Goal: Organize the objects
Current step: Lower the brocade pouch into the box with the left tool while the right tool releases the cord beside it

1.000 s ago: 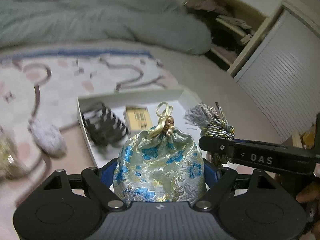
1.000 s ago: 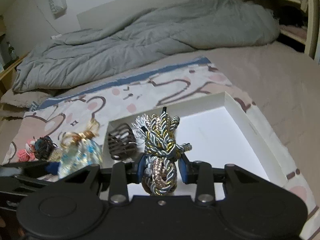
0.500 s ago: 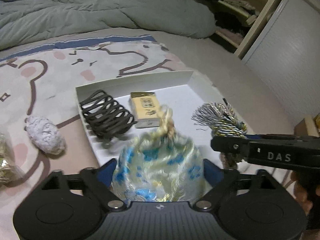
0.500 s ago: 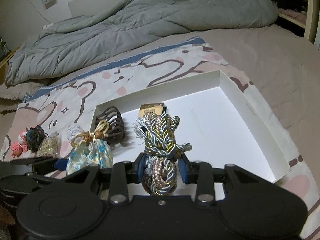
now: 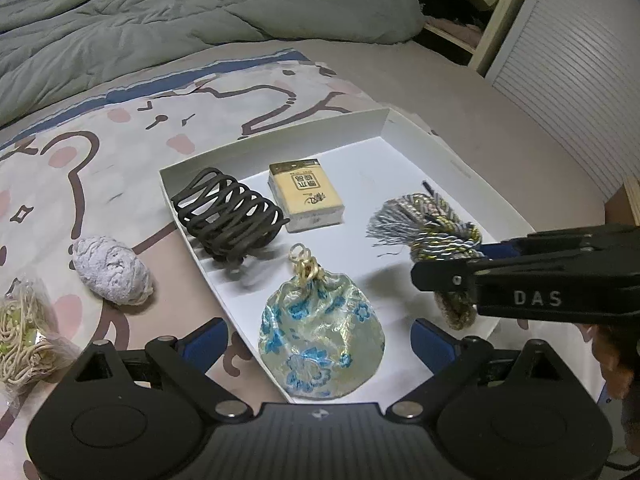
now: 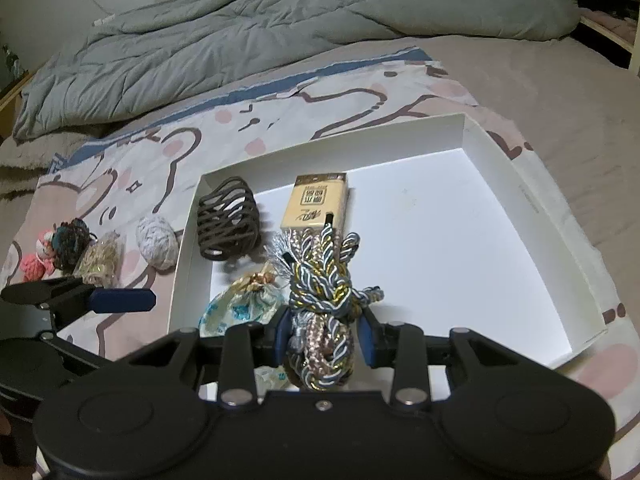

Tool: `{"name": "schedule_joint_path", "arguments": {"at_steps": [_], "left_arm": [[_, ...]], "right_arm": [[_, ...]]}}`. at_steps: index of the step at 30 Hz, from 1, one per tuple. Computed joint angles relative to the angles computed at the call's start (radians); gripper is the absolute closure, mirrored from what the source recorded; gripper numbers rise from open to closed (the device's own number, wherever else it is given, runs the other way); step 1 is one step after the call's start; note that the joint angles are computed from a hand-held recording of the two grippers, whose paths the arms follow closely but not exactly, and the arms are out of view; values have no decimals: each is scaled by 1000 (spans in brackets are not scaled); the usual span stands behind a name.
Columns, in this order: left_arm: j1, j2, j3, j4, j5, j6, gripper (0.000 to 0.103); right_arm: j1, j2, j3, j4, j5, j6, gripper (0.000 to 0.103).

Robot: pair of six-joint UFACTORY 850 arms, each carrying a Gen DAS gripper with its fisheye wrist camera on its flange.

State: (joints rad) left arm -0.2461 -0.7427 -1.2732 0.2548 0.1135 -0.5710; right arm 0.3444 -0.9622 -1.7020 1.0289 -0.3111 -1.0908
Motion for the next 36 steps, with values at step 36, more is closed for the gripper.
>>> {"name": "schedule_joint_path", "arguments": {"at_steps": [36], "left_arm": [[8,146,157,-331,79,293,6]], "right_arm": [[0,140,183,603,64,-598,46]]}}
